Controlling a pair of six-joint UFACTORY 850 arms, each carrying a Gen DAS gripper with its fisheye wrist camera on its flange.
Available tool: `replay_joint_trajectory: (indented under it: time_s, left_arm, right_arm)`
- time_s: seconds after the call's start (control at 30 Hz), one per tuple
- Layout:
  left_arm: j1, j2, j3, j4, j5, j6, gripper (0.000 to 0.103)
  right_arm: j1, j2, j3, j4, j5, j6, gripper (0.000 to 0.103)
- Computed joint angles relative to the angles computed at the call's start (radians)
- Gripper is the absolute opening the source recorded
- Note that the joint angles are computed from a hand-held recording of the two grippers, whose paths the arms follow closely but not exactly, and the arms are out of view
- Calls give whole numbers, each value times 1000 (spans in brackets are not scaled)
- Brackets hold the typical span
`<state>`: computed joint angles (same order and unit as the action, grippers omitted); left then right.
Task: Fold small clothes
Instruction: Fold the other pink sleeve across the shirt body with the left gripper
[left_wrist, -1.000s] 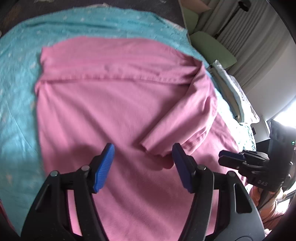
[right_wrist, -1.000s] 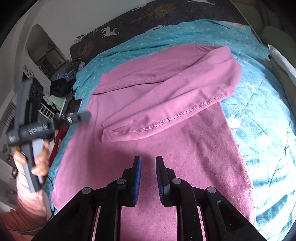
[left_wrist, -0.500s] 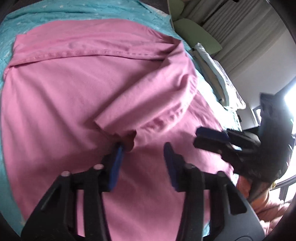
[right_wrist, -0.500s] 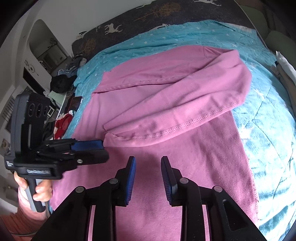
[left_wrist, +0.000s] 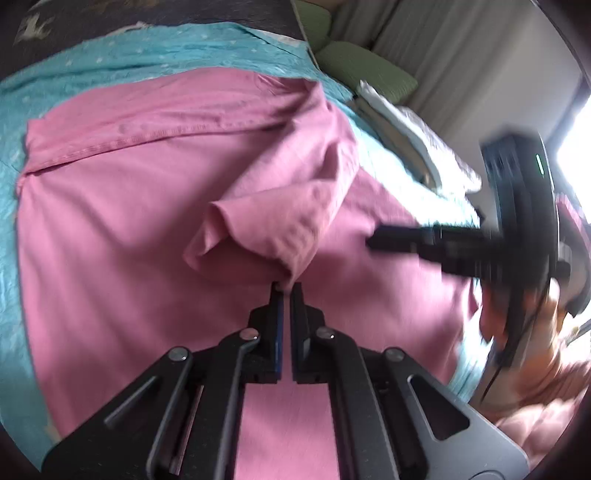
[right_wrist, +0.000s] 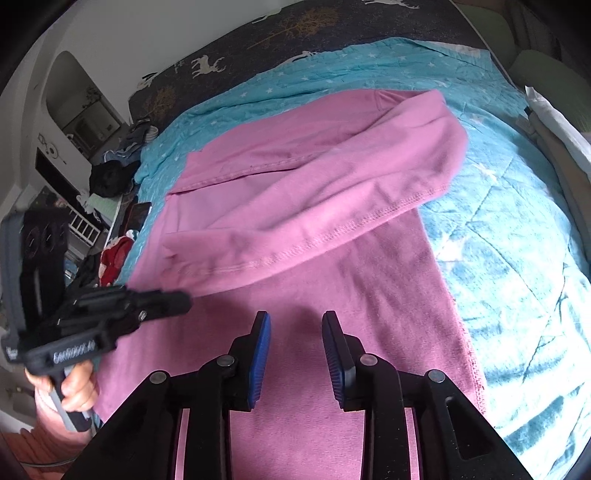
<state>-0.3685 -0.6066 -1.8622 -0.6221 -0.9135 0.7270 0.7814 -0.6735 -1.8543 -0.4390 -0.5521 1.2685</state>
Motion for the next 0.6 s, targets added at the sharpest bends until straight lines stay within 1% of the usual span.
replay_joint_trajectory:
  time_s: [0.07,0.17,0.2,0.23,0.3,0.37,0.4,0.47,0.5,0.53,0.6]
  left_arm:
    - [2,30,52,25,2,46,4]
    - [16,50,90,40,-15,39,8]
    - [21,46,83,31,-25,27,13]
    - [27,38,69,26,-33,7,17]
    - [36,17,32,34,-18,-65,21]
    - [41,-2,-3,50,2,-141,22]
    - [44,-20,-31,35,-5,-164,22]
    - [52,-48,-77,-21,-48,-158,22]
    - [53,-70,-111,-45,-87,-144,25]
    - [48,-90,-139,-46,-112,-152,33]
    - [32,-126,-188,-10,-146,-204,43]
  right_arm:
    - [-2,0,2,8,-2,-4,29]
    - [-8,3,10,30,11,-12,29]
    - [-9,0,6,38,15,-18,31]
    - [-11,1,8,42,22,-19,35]
    - [-13,3,12,47,36,-16,38]
    - [-12,-1,5,47,37,-18,38]
    - [-10,-6,-6,52,35,-34,39]
    - [-5,-21,-35,64,22,-74,39]
    - [-2,-34,-58,69,6,-97,40]
    - [0,-44,-75,68,-8,-109,41]
    - [2,-58,-98,67,-22,-115,42]
